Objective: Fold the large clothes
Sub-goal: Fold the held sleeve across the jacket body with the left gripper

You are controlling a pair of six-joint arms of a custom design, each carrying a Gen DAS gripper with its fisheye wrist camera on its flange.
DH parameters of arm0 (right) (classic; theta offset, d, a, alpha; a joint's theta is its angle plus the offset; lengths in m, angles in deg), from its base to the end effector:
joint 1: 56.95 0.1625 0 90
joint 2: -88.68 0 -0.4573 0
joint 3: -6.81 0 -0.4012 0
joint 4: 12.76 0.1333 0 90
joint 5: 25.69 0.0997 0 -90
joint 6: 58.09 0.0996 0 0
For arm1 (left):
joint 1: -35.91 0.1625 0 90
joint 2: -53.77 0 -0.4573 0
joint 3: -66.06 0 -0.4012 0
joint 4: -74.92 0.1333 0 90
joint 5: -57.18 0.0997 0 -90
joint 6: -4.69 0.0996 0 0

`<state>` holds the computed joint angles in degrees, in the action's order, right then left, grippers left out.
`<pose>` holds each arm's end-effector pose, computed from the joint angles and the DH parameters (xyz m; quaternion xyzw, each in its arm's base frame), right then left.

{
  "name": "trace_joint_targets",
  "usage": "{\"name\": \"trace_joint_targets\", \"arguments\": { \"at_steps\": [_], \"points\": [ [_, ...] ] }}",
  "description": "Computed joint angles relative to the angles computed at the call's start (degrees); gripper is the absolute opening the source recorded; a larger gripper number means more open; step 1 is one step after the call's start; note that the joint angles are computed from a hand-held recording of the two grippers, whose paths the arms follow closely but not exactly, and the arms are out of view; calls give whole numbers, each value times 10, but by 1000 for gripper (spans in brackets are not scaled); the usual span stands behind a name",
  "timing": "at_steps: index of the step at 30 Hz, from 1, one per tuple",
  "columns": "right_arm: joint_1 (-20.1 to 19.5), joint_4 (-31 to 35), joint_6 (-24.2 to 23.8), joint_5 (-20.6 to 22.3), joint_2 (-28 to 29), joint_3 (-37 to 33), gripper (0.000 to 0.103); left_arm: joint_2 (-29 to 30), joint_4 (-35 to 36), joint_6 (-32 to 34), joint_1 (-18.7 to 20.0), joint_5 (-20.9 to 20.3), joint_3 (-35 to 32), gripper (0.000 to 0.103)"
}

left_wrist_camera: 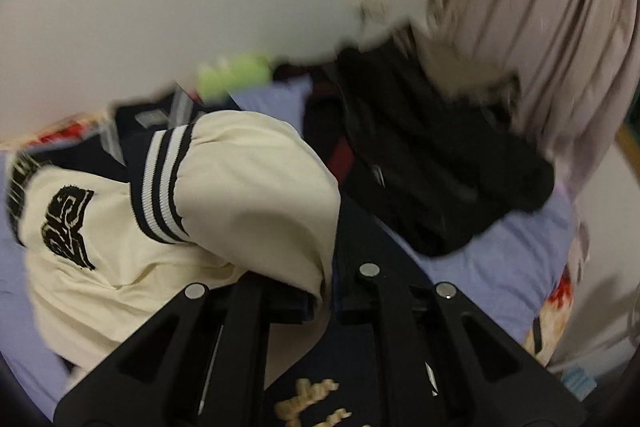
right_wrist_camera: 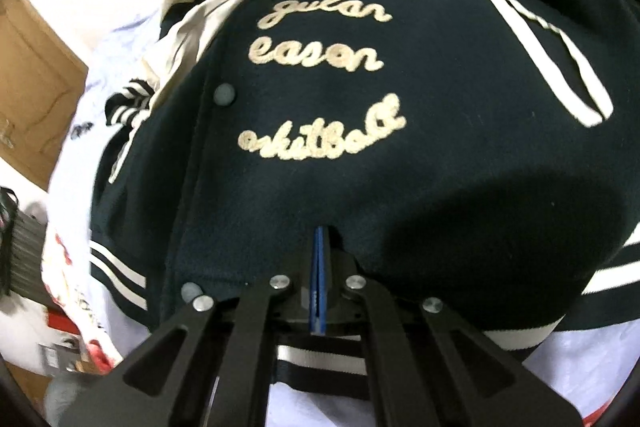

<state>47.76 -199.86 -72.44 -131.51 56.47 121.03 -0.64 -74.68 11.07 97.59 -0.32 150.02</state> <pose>0.2459 -0.5185 -0.0576 0.2289 -0.9550 0.1305 0.1360 -0.1883 -0.7432 0.3137 0.2073 0.9067 -0.2958 0.2180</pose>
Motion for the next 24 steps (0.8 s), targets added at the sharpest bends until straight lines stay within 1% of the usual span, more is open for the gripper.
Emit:
{"name": "trace_joint_targets", "arguments": {
  "at_steps": [4, 7, 10, 12, 14, 16, 17, 18, 19, 20, 22, 24],
  "points": [
    [-11, 14, 13, 25, -10, 4, 0, 62, 31, -7, 1, 26, 0, 8],
    [-17, 23, 18, 37, -15, 6, 0, 88, 48, -18, 3, 60, 6, 8],
    [-23, 29, 22, 48, -21, 9, 0, 112, 120, -45, 14, 107, -7, 8],
    [-24, 30, 21, 51, -20, 8, 0, 119, 151, -53, 19, 137, -7, 8],
    [-26, 31, 19, 55, -21, 9, 0, 116, 141, -53, 19, 144, 4, 8],
    [-29, 33, 18, 63, -24, 10, 0, 105, 136, -59, 16, 135, 15, 12],
    [-30, 34, 16, 67, -27, 12, 0, 95, 138, -57, 13, 123, 23, 24],
    [-30, 35, 15, 70, -30, 13, 0, 86, 140, -53, 12, 110, 29, 48],
    [-31, 34, 11, 76, -35, 16, 0, 71, 141, -45, 8, 91, 42, 61],
    [-32, 32, 9, 82, -40, 19, 0, 55, 132, -37, 1, 93, 61, 79],
    [-37, 13, -9, 107, -56, 34, 1, 22, 108, -17, -9, 92, 100, 80],
    [-43, -9, -22, 122, -72, 49, 2, -15, 117, -25, -14, 77, 125, 80]
  ]
}}
